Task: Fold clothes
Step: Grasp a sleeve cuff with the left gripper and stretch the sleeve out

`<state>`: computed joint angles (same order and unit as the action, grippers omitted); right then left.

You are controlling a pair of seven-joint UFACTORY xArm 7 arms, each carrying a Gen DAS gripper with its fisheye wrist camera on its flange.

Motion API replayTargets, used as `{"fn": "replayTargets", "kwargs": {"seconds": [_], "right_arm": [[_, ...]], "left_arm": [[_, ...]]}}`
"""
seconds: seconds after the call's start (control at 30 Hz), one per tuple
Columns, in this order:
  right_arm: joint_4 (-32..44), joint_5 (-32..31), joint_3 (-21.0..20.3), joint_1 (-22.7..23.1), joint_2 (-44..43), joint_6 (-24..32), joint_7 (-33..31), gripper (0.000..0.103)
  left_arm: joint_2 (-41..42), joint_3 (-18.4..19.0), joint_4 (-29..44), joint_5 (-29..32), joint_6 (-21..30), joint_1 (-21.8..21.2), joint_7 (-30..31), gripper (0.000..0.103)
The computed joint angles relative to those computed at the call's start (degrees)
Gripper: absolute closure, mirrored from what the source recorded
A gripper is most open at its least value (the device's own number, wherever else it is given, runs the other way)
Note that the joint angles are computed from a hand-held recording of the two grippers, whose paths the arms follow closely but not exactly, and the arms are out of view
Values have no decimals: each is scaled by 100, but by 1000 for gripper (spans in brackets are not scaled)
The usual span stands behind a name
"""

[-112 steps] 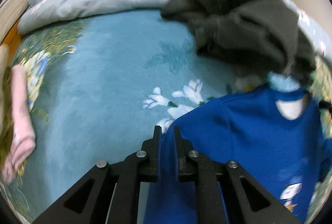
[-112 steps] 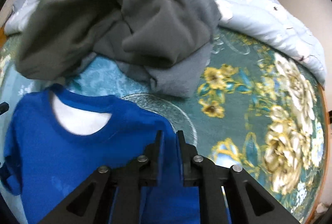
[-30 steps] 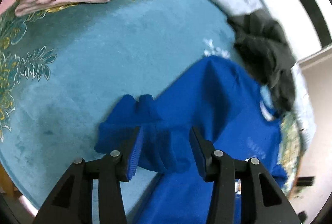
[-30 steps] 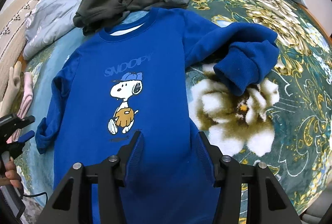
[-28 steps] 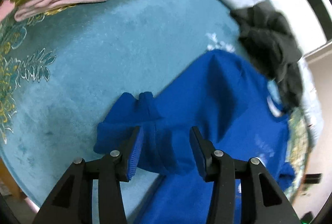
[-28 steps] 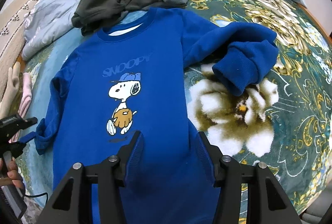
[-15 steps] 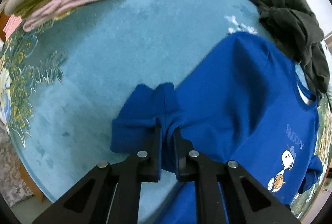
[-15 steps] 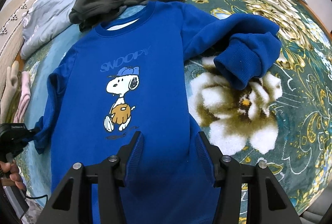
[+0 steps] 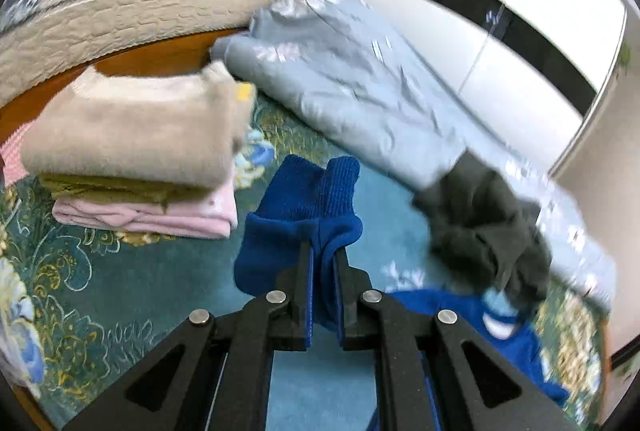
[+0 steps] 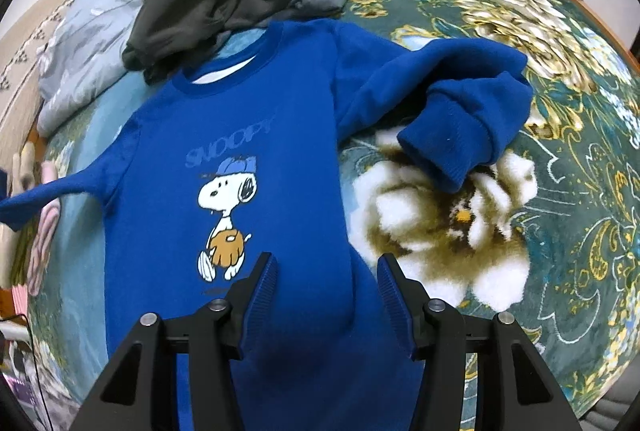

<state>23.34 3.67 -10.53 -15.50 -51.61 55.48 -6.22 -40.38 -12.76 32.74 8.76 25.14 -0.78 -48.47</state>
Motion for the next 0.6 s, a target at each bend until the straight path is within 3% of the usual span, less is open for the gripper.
{"fn": "replayTargets", "kwargs": {"seconds": [0.1,0.3,0.6], "right_arm": [[5,-24,18,-6,25,-10,-11,47],[0,-77,52,-41,58,3,27,47],[85,-43,-38,6,131,-91,-42,47]], "left_arm": [[-89,143,-559,-216,-249,55,-284,95],[-384,607,-1746,-963,-364,-260,-586,95],[-964,825,-2203,-1307,49,-419,-606,93]]}}
